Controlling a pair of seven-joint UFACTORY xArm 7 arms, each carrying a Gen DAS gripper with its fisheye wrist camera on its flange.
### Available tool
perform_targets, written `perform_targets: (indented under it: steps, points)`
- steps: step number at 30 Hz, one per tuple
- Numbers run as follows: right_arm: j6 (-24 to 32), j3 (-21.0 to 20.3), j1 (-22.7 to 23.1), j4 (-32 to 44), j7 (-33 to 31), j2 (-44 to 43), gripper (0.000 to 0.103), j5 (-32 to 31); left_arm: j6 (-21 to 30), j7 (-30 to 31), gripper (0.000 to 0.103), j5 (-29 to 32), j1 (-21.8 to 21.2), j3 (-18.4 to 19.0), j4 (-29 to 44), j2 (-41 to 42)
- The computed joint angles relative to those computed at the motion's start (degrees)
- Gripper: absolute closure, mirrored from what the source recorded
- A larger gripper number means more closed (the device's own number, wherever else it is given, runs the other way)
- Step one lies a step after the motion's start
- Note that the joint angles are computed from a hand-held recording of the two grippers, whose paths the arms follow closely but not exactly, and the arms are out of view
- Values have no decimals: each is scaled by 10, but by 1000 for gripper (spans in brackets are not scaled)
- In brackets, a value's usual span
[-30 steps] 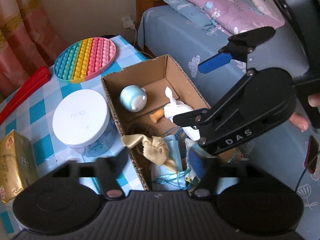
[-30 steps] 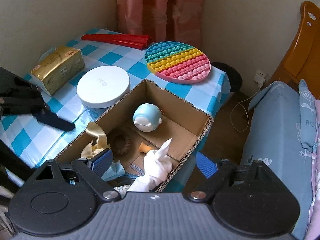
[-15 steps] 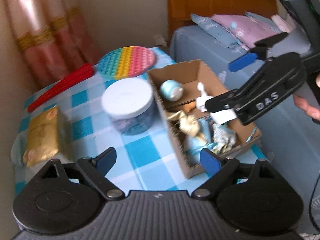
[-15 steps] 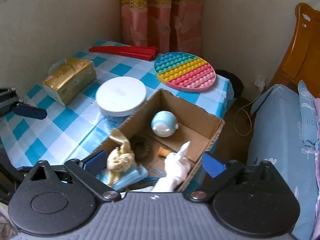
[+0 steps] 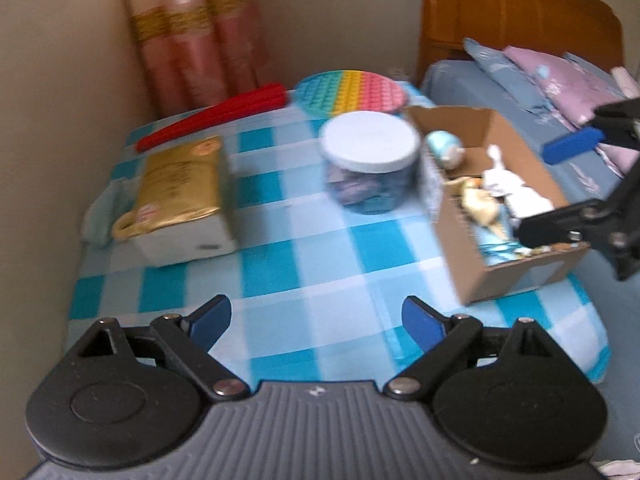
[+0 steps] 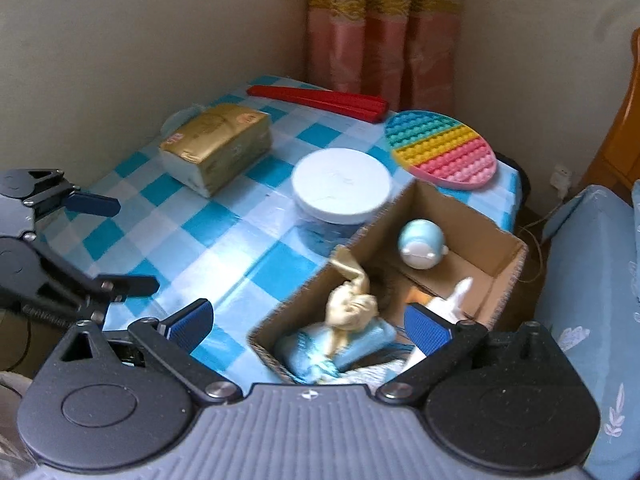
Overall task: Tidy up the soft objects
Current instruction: 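Withdraw both grippers from the box back toward the face mask, then lower the right gripper onto the light-blue face mask and close it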
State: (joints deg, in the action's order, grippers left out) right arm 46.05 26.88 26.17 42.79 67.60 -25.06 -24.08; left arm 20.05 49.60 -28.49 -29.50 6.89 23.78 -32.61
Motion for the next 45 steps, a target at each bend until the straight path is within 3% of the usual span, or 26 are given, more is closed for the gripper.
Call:
perform_targets:
  steps: [11, 21, 29, 36, 45]
  points:
    - [-25, -16, 3, 90, -41, 112, 0, -40, -85, -44, 11, -12, 65, 23, 16, 86]
    - [-76, -78, 40, 215, -83, 257, 0, -106, -159, -10, 11, -28, 47, 81, 38, 148]
    - [-126, -140, 68, 345, -215, 385, 0, -68, -153, 22, 11, -50, 54, 96, 62, 178]
    - [-125, -175, 79, 473, -338, 491, 0, -6, -147, 56, 11, -106, 78, 73, 97, 215]
    - [-61, -205, 97, 700, -492, 649, 1, 70, -154, 80, 10, -155, 135, 15, 118, 253]
